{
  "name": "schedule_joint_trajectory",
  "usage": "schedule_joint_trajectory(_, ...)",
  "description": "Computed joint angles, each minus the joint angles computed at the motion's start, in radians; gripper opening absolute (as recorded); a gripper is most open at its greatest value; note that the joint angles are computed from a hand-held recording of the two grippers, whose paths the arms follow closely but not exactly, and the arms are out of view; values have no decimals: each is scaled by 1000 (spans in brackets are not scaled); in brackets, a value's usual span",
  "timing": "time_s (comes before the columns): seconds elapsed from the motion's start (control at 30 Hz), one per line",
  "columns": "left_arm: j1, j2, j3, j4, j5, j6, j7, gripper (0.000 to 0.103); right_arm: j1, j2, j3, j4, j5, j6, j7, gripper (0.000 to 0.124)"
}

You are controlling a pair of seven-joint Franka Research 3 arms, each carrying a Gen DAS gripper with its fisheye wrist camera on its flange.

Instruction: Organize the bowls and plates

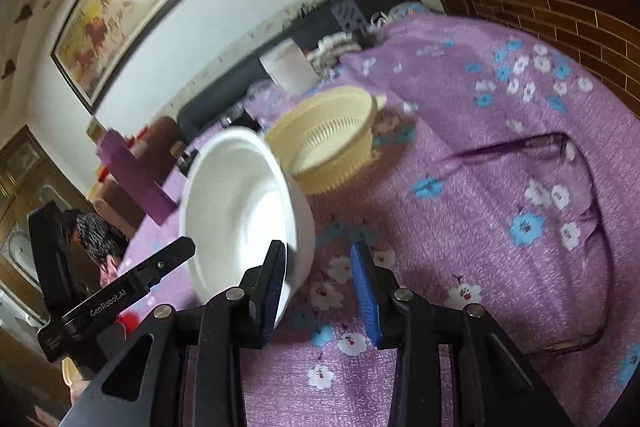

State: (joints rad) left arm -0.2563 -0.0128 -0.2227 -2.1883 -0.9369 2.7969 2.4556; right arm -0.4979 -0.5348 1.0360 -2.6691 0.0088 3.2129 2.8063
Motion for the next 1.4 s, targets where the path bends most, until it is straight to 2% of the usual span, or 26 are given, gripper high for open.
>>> schedule_joint_trajectory(0.07, -1, -11, 1, -6, -49, -17, 58, 63, -9, 29, 8, 11, -10, 8, -12, 36)
schedule_joint_trajectory(0.1, -3, -17, 3, -9, -71, -21, 85, 59, -13, 42, 12, 19, -18, 7, -25, 36)
schedule_joint_trajectory(0.13, -7, -27, 4, -16, -96, -22, 116, 55, -20, 43, 21, 23, -21, 10, -29, 33)
schedule_joint_trajectory(0.17, -12, -37, 5, -22, -114, -22, 138, 52, -26, 41, 28, 25, -24, 16, -35, 22)
schedule_joint_trajectory(0.23, -23, -57, 10, -39, -131, -27, 174, 52, -38, 24, 47, 31, -29, 22, -52, 16)
schedule_joint_trajectory(0.3, -35, -76, 15, -57, -140, -25, 187, 52, -40, 21, 59, 33, -34, 55, -78, 16)
schedule_joint_trajectory(0.43, -46, -76, 32, -59, -140, -13, 176, 52, -57, -45, 96, 35, -3, 50, -97, 16)
schedule_joint_trajectory(0.5, -37, -59, 41, -43, -127, -41, 139, 52, -59, -65, 100, 19, 23, 67, -89, 16)
schedule_joint_trajectory(0.63, -12, -9, 32, -2, -58, -86, 40, 52, -38, 3, 80, 28, 42, 68, -125, 16)
schedule_joint_trajectory(0.77, 13, 14, 17, 26, -94, -157, 54, 53, -48, -3, 91, 41, 40, 42, -135, 16)
schedule_joint_trajectory(0.87, 9, -6, 0, 6, -132, -115, 117, 36, -52, 34, 91, 48, 31, 53, -152, 16)
schedule_joint_trajectory(0.93, 1, -28, 0, -12, -158, -88, 155, 35, -65, 5, 107, 56, 29, 12, -146, 15)
schedule_joint_trajectory(1.0, -3, -45, 8, -25, -158, -89, 144, 35, -64, -13, 106, 47, 22, 30, -133, 14)
schedule_joint_trajectory(1.07, -6, -75, 13, -56, -98, -77, 91, 35, -54, -22, 102, 43, 16, 44, -141, 14)
schedule_joint_trajectory(1.13, -12, -117, 20, -105, -23, -53, 39, 35, -19, 3, 81, 35, 23, 67, -149, 14)
schedule_joint_trajectory(1.17, -14, -145, 28, -135, 21, -51, 11, 35, 25, 37, 49, 27, 31, 93, -159, 14)
schedule_joint_trajectory(1.3, -33, -253, 95, -232, 90, -134, -15, 35, 229, 104, -102, 7, 72, 113, -225, 15)
schedule_joint_trajectory(1.4, -52, -330, 140, -300, 126, -160, -25, 36, 438, 148, -270, -3, 98, 104, -278, 15)
